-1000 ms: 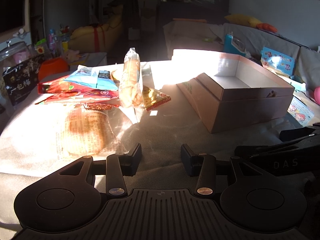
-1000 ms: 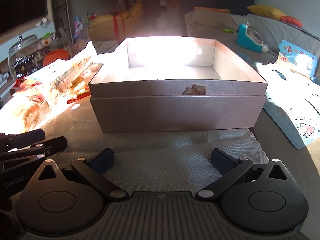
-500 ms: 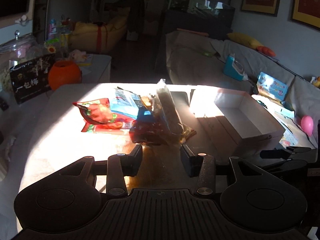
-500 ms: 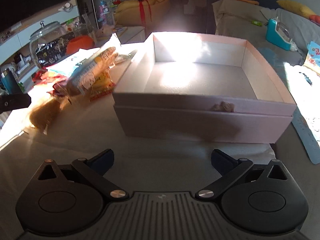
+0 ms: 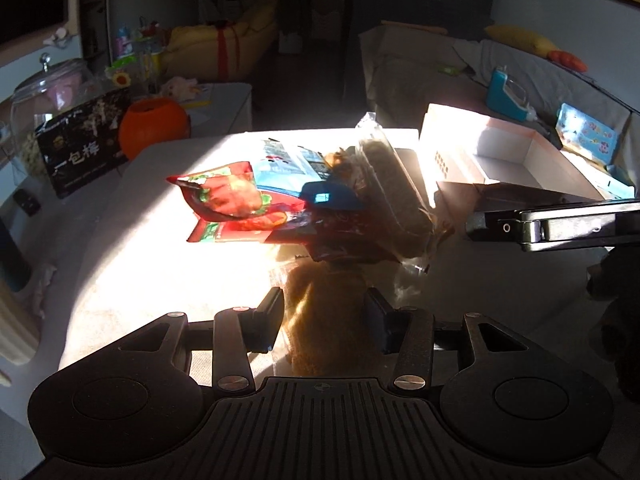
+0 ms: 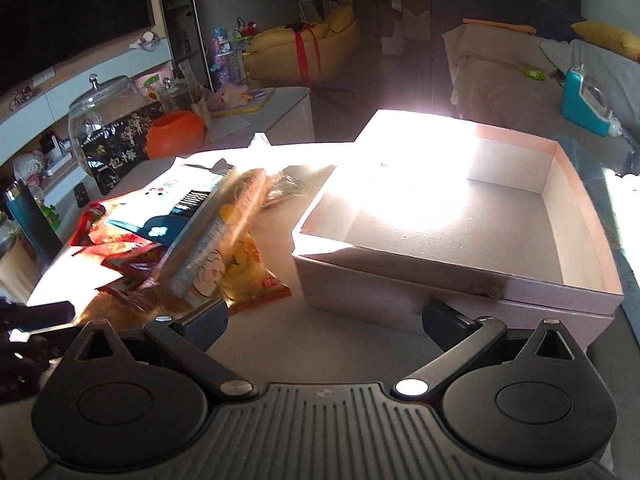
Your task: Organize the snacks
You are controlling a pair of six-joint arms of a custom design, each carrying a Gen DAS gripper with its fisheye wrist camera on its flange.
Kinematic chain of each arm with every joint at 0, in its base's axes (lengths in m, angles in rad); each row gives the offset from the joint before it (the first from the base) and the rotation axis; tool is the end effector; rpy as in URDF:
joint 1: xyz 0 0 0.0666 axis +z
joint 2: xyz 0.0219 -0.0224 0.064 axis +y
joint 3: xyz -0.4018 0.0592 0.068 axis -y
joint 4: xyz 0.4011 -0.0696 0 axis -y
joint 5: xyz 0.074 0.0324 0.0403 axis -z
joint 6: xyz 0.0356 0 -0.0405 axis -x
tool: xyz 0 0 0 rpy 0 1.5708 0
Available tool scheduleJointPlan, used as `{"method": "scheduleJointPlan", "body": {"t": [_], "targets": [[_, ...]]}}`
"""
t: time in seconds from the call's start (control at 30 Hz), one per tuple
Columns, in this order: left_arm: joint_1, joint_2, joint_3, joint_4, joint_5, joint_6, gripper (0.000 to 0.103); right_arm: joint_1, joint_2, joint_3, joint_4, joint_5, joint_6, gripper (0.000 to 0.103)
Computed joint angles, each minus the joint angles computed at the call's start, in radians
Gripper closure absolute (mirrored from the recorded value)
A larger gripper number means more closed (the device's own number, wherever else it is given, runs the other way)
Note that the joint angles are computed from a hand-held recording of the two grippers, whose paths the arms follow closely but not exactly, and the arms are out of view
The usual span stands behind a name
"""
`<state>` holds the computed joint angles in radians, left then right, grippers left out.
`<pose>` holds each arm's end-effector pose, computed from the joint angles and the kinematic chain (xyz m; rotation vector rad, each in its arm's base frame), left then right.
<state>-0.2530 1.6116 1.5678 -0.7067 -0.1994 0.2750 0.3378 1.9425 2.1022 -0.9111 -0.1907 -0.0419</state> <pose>0.5694 -0.1404 0.4373 -0.1254 2.2999 -0.0389 0.6646 0.2402 0.4695 -0.4410 2.2995 0.4114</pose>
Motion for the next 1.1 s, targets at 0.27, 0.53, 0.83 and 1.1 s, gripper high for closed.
{"method": "scheduleJointPlan", "body": {"t": [0.27,0.53,0.83,1.1], "targets": [[0.009,0.002,0.000,0.006,0.049,0.011,0.053,0.038,0.062,0.131,-0.049,-0.050,-0.021,0.000],[0.020,-0.021,-0.025,0.000,0.128,0.008,0.051,0.083,0.245,0.426,-0.262,-0.011,0.046,0.063],[0.017,-0.017,-0.044,0.041,0.143,0.016,0.047,0.013,-0.096,-0.111,-0.150,-0.154,0.142,0.069],[-0.012,-0.012,-0.032,0.025,0.175,-0.045,0.047,-0.019,-0.228,-0.276,-0.089,-0.124,0.196,0.036]]}}
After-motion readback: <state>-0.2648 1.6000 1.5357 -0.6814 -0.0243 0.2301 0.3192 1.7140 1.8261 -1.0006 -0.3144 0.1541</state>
